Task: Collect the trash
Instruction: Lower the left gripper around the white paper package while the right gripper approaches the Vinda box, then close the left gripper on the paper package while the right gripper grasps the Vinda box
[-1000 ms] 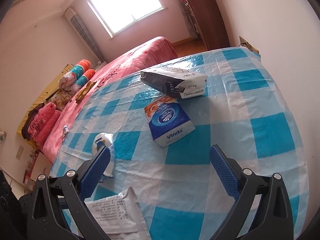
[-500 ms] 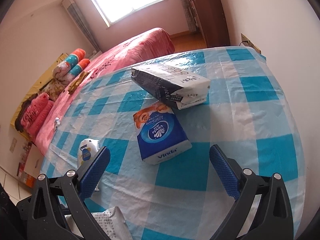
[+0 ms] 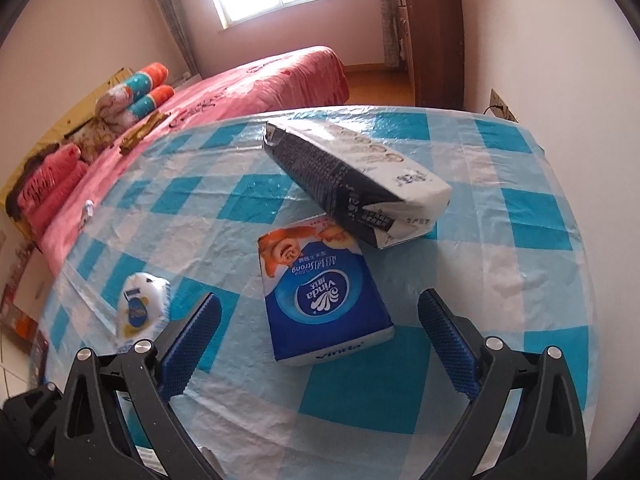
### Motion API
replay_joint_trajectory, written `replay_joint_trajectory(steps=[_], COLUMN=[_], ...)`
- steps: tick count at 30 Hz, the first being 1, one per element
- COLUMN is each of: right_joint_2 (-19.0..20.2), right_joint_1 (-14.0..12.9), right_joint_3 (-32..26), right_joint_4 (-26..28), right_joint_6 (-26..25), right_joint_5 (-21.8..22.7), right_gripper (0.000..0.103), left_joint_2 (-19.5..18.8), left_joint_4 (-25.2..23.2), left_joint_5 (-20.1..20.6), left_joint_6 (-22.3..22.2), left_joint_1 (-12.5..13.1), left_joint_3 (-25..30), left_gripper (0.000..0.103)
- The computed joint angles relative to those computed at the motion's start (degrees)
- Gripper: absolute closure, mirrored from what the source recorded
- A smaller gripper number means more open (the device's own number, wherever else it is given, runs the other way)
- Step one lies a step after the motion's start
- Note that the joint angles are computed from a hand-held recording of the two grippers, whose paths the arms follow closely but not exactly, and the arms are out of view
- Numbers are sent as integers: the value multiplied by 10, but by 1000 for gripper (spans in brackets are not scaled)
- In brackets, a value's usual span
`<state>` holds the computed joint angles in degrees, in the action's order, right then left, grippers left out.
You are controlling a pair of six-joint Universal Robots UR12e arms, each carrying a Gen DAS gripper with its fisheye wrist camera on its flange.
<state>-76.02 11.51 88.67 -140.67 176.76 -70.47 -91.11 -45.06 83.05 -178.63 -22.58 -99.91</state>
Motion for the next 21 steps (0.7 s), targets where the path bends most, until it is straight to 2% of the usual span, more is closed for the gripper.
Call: replay_joint_trajectory(steps=[1,3,12,17,21], right_joint_2=[1,1,0,0,-1], right_joint_1=[-1,-1,1,0,-1], right_joint_3=[0,1,2,2,3], right_joint_4=[2,-1,-4,-3,-7], right_joint_6=[-2,-3,-13,-15,-13], right_joint_5=[2,1,-6,-1,-2], right_gripper=[7,17,20,20,30], left_joint_2=[1,1,1,-5,-5], left_joint_4=[1,-1,-9,-7,-8], left_joint_5=[-1,-2,17,65,72], left_joint_6=[1,4,18,21,-6], left_joint_1=[0,0,-13,-35,-40], left_joint_3=[-1,-2,-3,-1,-1], left_gripper=[12,12,9,9,10])
